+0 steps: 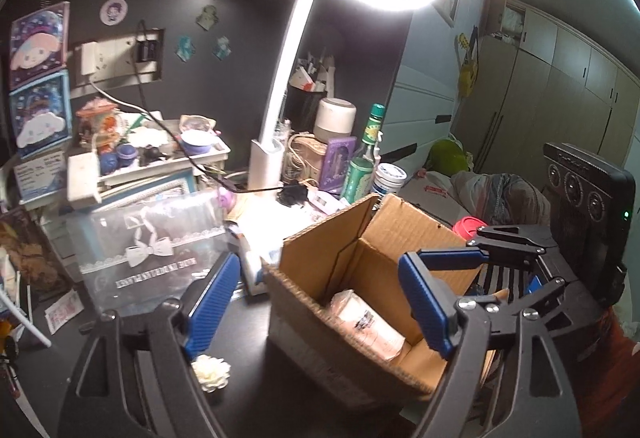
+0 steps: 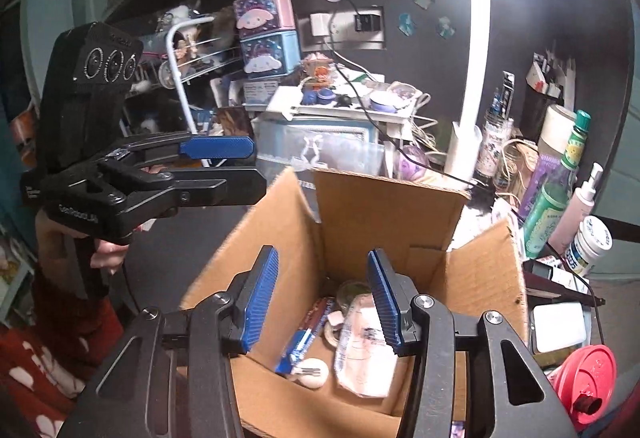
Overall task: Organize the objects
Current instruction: 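Grasp the white fabric flower on the desk with the right tool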
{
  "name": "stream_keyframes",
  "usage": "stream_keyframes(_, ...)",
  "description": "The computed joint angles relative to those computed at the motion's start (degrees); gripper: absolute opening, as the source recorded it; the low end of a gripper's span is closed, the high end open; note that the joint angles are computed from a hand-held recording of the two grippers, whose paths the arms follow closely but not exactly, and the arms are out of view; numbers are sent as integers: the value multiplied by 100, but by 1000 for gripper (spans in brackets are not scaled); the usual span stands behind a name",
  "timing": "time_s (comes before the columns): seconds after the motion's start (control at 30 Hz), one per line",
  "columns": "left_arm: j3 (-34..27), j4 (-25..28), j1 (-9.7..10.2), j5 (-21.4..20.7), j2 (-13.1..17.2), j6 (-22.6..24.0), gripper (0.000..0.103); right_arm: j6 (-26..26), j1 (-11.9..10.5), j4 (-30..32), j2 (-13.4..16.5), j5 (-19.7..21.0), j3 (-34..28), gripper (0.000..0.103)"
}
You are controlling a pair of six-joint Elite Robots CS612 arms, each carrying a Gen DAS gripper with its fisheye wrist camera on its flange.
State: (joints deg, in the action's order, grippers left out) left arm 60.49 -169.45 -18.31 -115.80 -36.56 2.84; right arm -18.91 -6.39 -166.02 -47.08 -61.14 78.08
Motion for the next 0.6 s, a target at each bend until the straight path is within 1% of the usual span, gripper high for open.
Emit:
stream_keyframes(0.1, 219, -367, 113, -34, -74, -179, 82, -130, 127, -362, -27, 155, 146, 43)
stream_keyframes(0.17, 386, -562, 178, 78, -140, -234, 82, -253, 221, -583, -23, 245, 218, 42)
stream_keyframes(0.23, 577, -705, 233, 280, -219, -218, 83, -440, 347, -715, -8, 410, 271, 42)
stream_keyframes(0.27, 651, -752, 257, 358, -246, -205, 83, -521, 397, -684, 3, 483, 273, 42)
stream_keyframes(0.33, 814, -881, 312, 535, -288, -204, 84, -727, 516, -399, 48, 675, 221, 42)
stream_keyframes(0.4, 932, -962, 369, 669, -297, -243, 84, -849, 619, -144, 108, 746, 147, 42)
stream_keyframes(0.47, 1016, -993, 425, 747, -279, -281, 84, -917, 735, 84, 219, 673, 39, 42)
stream_keyframes(0.6, 1142, -1029, 526, 812, -213, -290, 84, -800, 854, 293, 424, 460, -139, 44)
